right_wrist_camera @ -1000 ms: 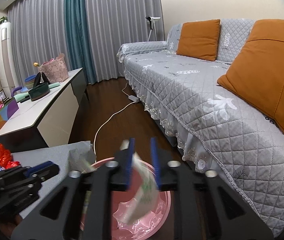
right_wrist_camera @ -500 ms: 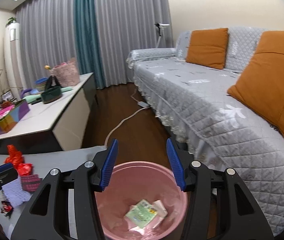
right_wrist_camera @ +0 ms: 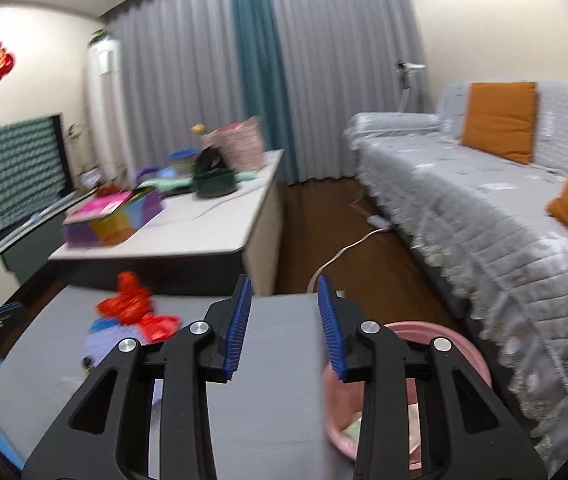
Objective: Collect trash
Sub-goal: 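Move both tools back to the trash pile on the table, then grasp the clear plastic tube with the left tool while the right tool grasps the lavender foam net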
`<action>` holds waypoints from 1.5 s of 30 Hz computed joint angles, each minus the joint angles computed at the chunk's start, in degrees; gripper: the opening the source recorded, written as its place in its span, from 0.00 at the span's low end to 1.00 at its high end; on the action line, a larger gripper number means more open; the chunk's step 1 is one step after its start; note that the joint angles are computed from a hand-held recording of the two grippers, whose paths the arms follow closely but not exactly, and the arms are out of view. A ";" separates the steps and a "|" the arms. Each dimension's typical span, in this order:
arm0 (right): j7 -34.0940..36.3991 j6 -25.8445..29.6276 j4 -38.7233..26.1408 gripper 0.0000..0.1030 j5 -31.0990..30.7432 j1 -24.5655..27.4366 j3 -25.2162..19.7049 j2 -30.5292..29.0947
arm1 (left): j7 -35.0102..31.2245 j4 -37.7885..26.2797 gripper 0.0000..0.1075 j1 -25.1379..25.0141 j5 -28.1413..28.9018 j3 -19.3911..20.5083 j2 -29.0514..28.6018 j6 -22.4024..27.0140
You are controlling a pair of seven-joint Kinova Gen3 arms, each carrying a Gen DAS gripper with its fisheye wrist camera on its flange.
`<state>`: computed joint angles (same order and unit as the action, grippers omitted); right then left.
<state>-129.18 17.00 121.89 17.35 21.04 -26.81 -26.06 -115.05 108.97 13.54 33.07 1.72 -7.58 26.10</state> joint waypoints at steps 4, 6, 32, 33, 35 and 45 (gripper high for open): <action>-0.27 -1.18 -0.55 0.34 0.49 -0.54 -4.32 2.41 | -6.57 4.70 0.39 -6.97 6.07 2.61 -0.77 -1.40; -1.00 -1.95 -0.95 0.34 1.32 0.04 -7.74 4.16 | -11.23 7.73 0.39 -6.07 6.97 2.21 -1.39 -5.13; -24.48 12.62 -8.78 0.54 38.32 4.50 -38.95 30.78 | -37.08 9.60 0.33 -10.41 26.32 -1.85 10.19 3.45; -23.38 12.66 -8.89 0.53 37.43 4.08 -38.47 30.82 | -37.14 9.50 0.22 -11.11 26.11 -1.17 10.28 3.79; -21.71 12.76 -9.05 0.49 36.08 3.05 -37.44 30.86 | -37.28 9.35 0.12 -12.26 25.88 -0.28 10.36 4.59; -10.09 9.99 -9.44 0.00 23.70 1.58 -31.99 27.63 | -39.01 9.97 0.01 -12.41 26.49 0.38 6.90 4.25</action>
